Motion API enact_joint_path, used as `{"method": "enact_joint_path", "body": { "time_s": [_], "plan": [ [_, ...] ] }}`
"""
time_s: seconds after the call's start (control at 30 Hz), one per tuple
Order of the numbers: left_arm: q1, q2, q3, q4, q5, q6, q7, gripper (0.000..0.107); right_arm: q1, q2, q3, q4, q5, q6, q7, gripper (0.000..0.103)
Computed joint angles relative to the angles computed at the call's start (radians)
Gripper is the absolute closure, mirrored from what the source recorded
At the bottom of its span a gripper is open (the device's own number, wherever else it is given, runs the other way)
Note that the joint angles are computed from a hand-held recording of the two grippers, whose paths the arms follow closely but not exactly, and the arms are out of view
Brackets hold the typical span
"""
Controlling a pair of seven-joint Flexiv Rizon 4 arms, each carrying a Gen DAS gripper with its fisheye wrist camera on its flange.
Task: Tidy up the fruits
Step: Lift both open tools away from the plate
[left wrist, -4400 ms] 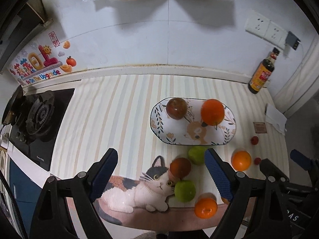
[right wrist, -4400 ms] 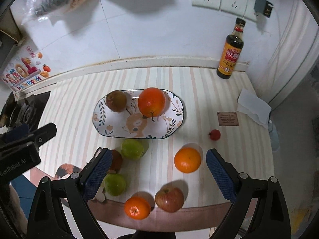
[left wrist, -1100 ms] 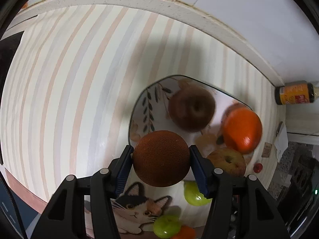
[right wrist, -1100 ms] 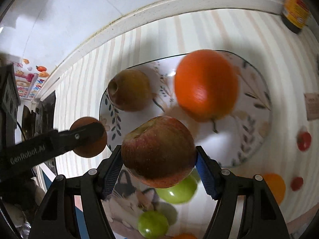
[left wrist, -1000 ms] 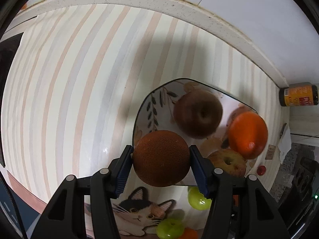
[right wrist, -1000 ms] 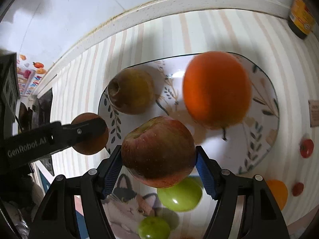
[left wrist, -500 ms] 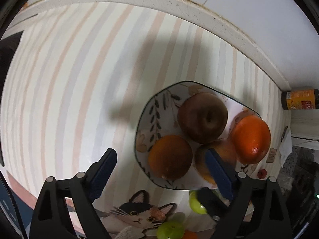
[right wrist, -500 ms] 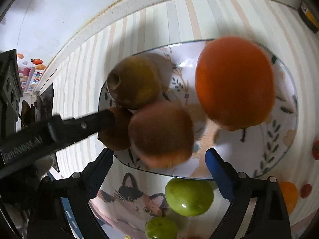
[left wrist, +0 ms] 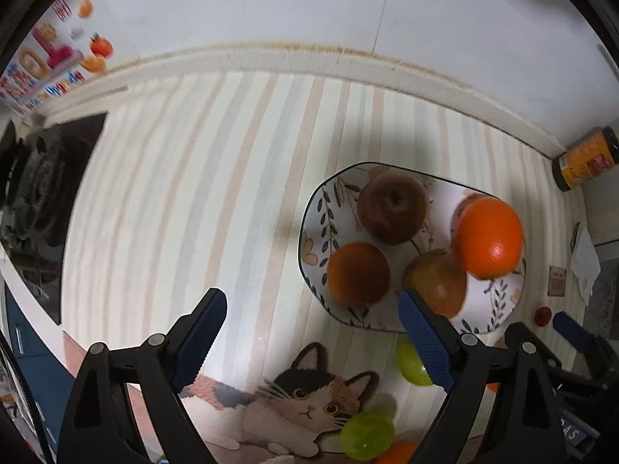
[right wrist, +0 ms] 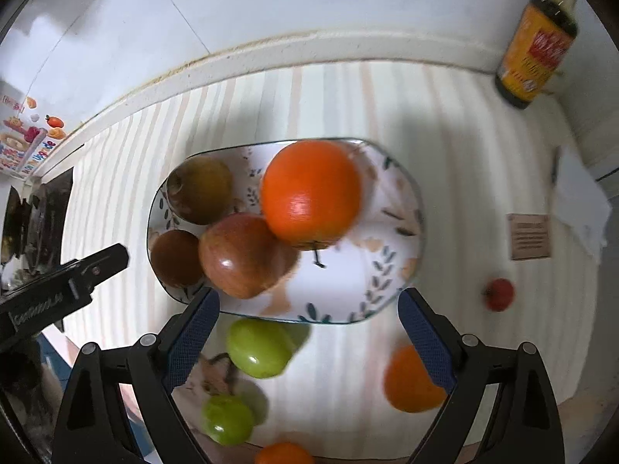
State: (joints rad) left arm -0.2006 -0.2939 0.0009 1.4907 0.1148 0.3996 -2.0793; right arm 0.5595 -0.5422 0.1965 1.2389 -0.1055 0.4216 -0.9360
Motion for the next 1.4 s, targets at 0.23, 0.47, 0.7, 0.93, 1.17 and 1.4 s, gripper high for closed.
{"method": "enact_joint_path", "body": {
  "time_s": [0.23, 0.47, 0.7, 0.93, 1.17, 1.4],
  "plan": [
    [-0.044, 0.125, -0.008, 0.072, 0.108, 0.058, -0.054, 0.016, 0.025, 0.118, -0.006, 0.115, -0.076, 0.054, 0.065, 0.007],
    [-0.042, 0.254, -0.038, 0.154, 0.151, 0.088, -0.055, 0.016, 0.033, 0.249, 0.013, 0.243, -0.158, 0.090, 0.158, 0.007],
    [-0.031, 0.362, -0.076, 0.214, 0.161, 0.123, -0.042, 0.016, 0.047, 0.349, 0.045, 0.298, -0.217, 0.072, 0.229, 0.007],
    [-0.022, 0.432, -0.107, 0.262, 0.148, 0.161, -0.016, 0.016, 0.061, 0.430, 0.077, 0.347, -0.274, 0.064, 0.295, 0.007],
    [-0.015, 0.477, -0.127, 0.298, 0.132, 0.186, -0.011, 0.016, 0.060, 0.490, 0.102, 0.391, -0.312, 0.060, 0.362, 0.007],
    [-0.004, 0.483, -0.138, 0.317, 0.113, 0.201, -0.018, 0.010, 0.042, 0.531, 0.114, 0.429, -0.294, 0.103, 0.389, 0.003]
  ]
}}
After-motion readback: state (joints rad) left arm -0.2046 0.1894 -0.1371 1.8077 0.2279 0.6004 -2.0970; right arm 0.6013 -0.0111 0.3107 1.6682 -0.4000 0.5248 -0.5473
